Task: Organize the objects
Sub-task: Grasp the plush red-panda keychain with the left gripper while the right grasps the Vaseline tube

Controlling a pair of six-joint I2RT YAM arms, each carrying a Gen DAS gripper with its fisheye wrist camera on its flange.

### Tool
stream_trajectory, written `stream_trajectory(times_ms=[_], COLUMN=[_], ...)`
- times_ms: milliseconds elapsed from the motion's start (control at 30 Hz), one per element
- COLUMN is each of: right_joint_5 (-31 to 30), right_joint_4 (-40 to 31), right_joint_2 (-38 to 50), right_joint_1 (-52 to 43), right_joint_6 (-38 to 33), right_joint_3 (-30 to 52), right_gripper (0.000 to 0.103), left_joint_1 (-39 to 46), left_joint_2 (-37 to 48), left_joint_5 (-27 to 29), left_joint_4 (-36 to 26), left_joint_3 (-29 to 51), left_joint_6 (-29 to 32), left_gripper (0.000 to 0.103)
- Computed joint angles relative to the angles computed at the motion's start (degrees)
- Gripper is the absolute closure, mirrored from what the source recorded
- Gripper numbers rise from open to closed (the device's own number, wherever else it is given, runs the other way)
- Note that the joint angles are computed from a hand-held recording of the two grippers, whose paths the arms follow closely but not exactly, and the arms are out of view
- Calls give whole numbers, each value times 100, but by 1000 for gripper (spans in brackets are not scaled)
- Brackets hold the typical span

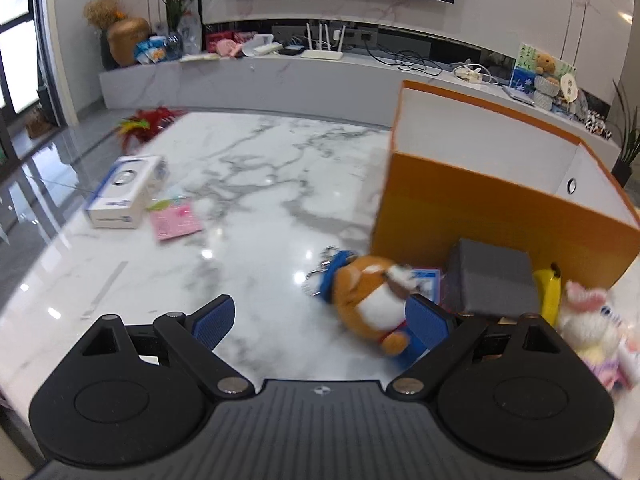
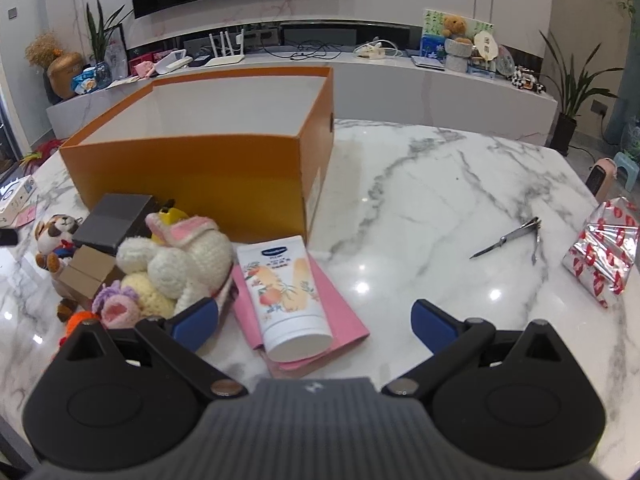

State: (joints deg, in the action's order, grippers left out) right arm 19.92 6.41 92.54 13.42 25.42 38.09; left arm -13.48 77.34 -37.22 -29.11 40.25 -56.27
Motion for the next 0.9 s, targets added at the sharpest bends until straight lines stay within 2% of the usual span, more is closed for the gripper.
stream_trajectory(times_ms=[200, 400, 567, 700, 767, 800, 833, 867, 900], right_joint_5=[45, -119, -401, -936, -1370, -1445, -1443, -1410, -1353], right_joint_4=[-48, 22, 239, 541, 785, 801, 820, 840, 843], right_joint_2=[160, 533, 971, 1107, 1117, 1135, 1155, 1150, 1152], right_joint_1=[135, -24, -340, -638, -825, -868, -876, -855, -835], right_joint_6=[-108, -193, -947, -1007, -881, -818, -793, -783, -802], right_joint_3=[152, 359, 616, 541, 438, 442, 446, 428, 426], right_gripper=[1, 1, 1, 1, 1, 5, 8, 18, 26], left_joint_1=[466, 850, 1062, 1084, 1124, 1140, 1150, 1165, 1202], left_joint_2=[957, 1178, 1319, 1248, 1164, 1134, 1094, 1036, 995], left_joint_5=[544, 1277, 1713, 1710, 1753, 1769, 1778, 1807, 1864], left_joint_4=[396, 1039, 1350, 1325, 1433, 1455, 1480, 1550, 1625], left_joint_3=[469, 262, 119, 83, -13, -40, -74, -135, -189], left_joint_6=[1, -317, -579, -569, -591, -574, -561, -546, -513], left_gripper=[0, 0, 0, 0, 5, 7, 13, 21, 24])
